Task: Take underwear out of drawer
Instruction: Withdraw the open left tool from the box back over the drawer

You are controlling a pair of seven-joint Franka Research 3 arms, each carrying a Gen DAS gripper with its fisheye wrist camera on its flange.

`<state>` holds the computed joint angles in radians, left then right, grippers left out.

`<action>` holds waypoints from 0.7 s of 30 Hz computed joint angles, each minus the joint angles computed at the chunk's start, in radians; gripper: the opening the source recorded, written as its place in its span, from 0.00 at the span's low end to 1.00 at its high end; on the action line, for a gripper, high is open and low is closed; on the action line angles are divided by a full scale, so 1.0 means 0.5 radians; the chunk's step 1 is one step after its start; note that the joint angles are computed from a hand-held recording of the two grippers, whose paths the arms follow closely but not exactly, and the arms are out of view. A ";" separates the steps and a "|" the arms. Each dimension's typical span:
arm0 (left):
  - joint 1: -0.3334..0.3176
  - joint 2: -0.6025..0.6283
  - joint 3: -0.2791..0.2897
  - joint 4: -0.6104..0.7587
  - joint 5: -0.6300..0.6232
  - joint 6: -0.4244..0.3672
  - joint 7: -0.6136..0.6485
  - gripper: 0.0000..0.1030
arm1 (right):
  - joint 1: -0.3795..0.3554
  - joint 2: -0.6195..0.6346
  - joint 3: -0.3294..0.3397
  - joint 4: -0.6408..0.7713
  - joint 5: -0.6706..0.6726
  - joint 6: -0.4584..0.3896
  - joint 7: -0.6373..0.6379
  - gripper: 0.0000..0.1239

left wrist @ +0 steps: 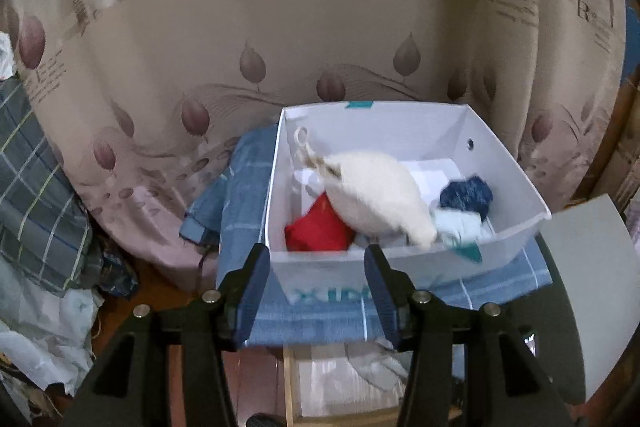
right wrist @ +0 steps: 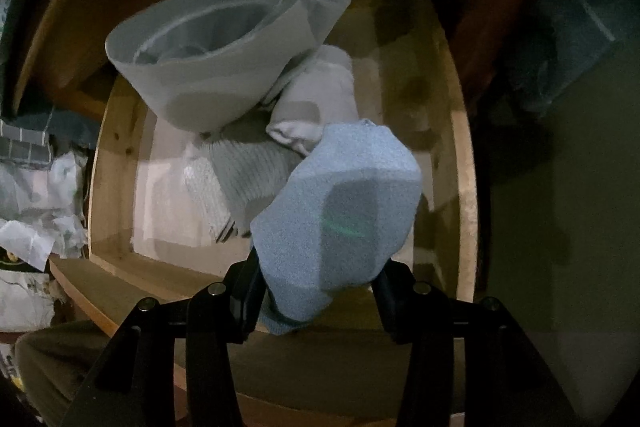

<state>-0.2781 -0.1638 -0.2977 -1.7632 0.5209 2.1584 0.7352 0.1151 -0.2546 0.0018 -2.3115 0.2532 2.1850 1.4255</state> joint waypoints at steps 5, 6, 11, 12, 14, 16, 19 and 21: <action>-0.013 -0.229 0.027 -0.372 -0.180 0.190 -0.098 0.49 | -0.005 -0.024 -0.007 -0.016 0.023 0.046 0.009 0.36; -0.008 -0.262 0.021 -0.440 -0.186 0.217 -0.126 0.49 | -0.004 -0.031 -0.006 -0.020 0.029 0.057 0.009 0.36; 0.020 -0.333 -0.050 -0.695 -0.096 0.208 -0.289 0.49 | 0.003 -0.078 0.015 -0.048 0.004 0.148 0.025 0.36; 0.023 -0.335 -0.056 -0.732 -0.077 0.206 -0.316 0.49 | 0.006 -0.085 0.015 -0.051 0.000 0.161 0.019 0.36; 0.030 -0.339 -0.060 -0.800 -0.050 0.215 -0.385 0.49 | 0.018 -0.105 0.014 -0.059 0.002 0.179 -0.022 0.36; 0.035 -0.339 -0.063 -0.863 -0.025 0.233 -0.465 0.49 | 0.020 -0.118 0.025 -0.056 -0.026 0.178 -0.030 0.36; 0.025 -0.323 -0.047 -0.956 -0.058 0.305 -0.572 0.49 | 0.023 -0.151 0.038 -0.042 -0.058 0.162 -0.021 0.36; 0.025 -0.298 -0.048 -1.004 -0.057 0.354 -0.641 0.49 | 0.030 -0.196 0.037 -0.028 -0.058 0.144 -0.028 0.36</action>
